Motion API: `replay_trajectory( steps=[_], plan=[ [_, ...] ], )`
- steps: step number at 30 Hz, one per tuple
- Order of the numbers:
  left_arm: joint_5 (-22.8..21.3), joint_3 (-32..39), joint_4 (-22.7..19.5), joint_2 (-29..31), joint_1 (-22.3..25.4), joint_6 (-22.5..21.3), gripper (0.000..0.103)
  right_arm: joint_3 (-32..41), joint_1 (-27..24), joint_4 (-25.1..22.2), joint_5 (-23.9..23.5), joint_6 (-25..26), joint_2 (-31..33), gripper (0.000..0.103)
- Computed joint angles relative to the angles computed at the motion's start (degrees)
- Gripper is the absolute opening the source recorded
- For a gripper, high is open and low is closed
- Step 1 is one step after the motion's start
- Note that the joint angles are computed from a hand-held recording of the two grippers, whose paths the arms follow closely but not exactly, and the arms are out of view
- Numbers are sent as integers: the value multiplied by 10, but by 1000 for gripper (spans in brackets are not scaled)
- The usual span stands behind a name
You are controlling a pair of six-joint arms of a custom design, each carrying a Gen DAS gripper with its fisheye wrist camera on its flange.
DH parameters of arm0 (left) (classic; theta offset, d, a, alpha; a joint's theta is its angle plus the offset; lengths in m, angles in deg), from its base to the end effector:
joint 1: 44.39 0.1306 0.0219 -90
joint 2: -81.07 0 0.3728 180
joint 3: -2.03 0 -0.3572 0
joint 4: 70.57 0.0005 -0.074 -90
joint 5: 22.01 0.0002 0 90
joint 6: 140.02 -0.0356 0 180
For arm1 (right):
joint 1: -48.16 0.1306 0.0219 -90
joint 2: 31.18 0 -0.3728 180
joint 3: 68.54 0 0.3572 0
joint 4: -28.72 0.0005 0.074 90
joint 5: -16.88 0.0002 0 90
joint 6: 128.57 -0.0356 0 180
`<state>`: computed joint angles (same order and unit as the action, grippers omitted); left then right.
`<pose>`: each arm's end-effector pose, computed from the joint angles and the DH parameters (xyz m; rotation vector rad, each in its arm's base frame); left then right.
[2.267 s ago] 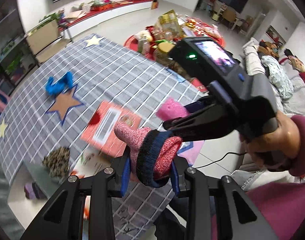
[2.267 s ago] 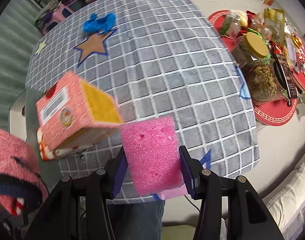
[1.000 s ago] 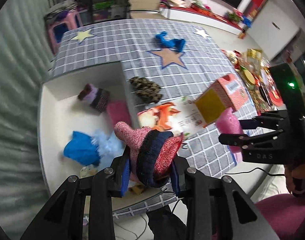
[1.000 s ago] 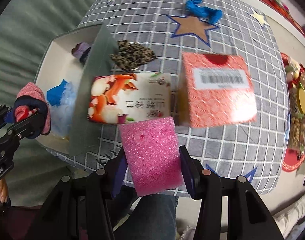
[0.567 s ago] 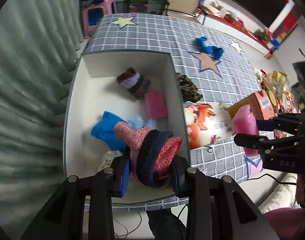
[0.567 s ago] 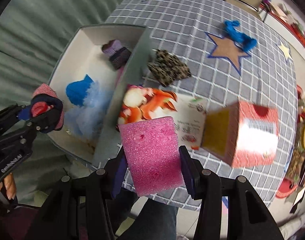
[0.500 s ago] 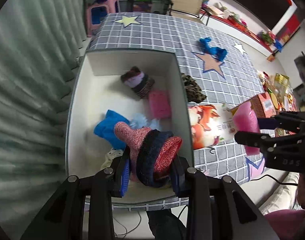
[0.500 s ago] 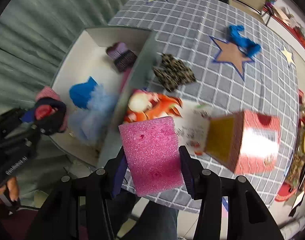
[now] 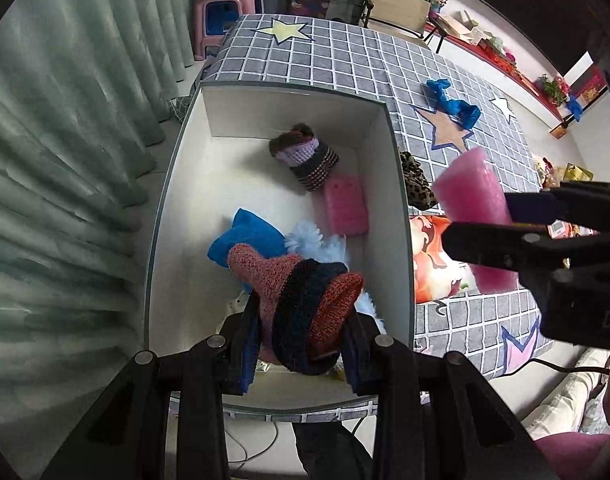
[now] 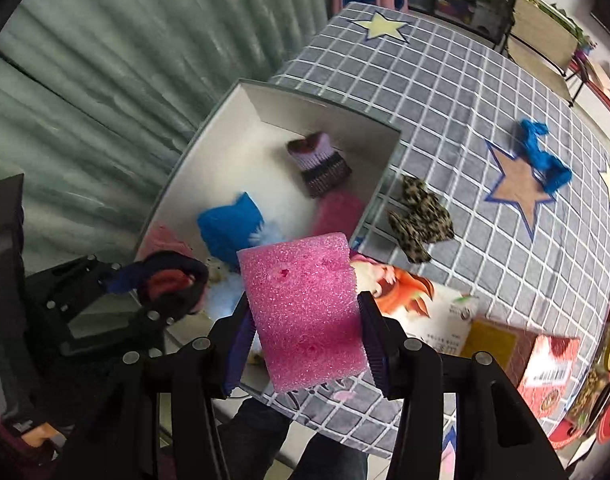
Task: Organize soft objects
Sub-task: 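Open both tools to drop the mitten and foam block into the box, then move left tool to the leopard-print scarf while right tool moves to the blue cloth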
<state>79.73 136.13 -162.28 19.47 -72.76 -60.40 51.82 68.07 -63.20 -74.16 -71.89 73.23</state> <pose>0.4972 -0.2773 0.4495 1.0008 2.7352 -0.3516 0.4555 0.1651 0.4835 0.3383 2.9054 0.1850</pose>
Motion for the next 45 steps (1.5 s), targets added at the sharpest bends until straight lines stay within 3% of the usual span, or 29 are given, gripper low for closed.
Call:
replay_trajectory(
  steps=[27, 30, 32, 36, 38, 40, 43, 45],
  plan=[
    [-10, 60, -26, 45, 4, 25, 38, 81, -12, -15, -39, 19, 66, 51],
    [-7, 64, -25, 47, 5, 27, 41, 95, -13, -20, -37, 28, 76, 52],
    [-6, 68, -24, 48, 5, 30, 48, 100, -13, -21, -37, 32, 81, 52],
    [-7, 72, -20, 49, 5, 33, 74, 109, -16, -24, -43, 36, 89, 52],
    [-3, 67, -13, 45, 7, 35, 80, 113, -18, -27, -46, 37, 92, 58],
    [2, 65, -6, 43, 8, 40, 86, 112, -19, -26, -45, 35, 92, 82],
    [11, 60, 4, 39, 10, 53, 103, 110, -21, -22, -44, 29, 89, 83],
    [14, 62, 8, 39, 11, 59, 103, 110, -23, -24, -45, 24, 89, 83]
  ],
)
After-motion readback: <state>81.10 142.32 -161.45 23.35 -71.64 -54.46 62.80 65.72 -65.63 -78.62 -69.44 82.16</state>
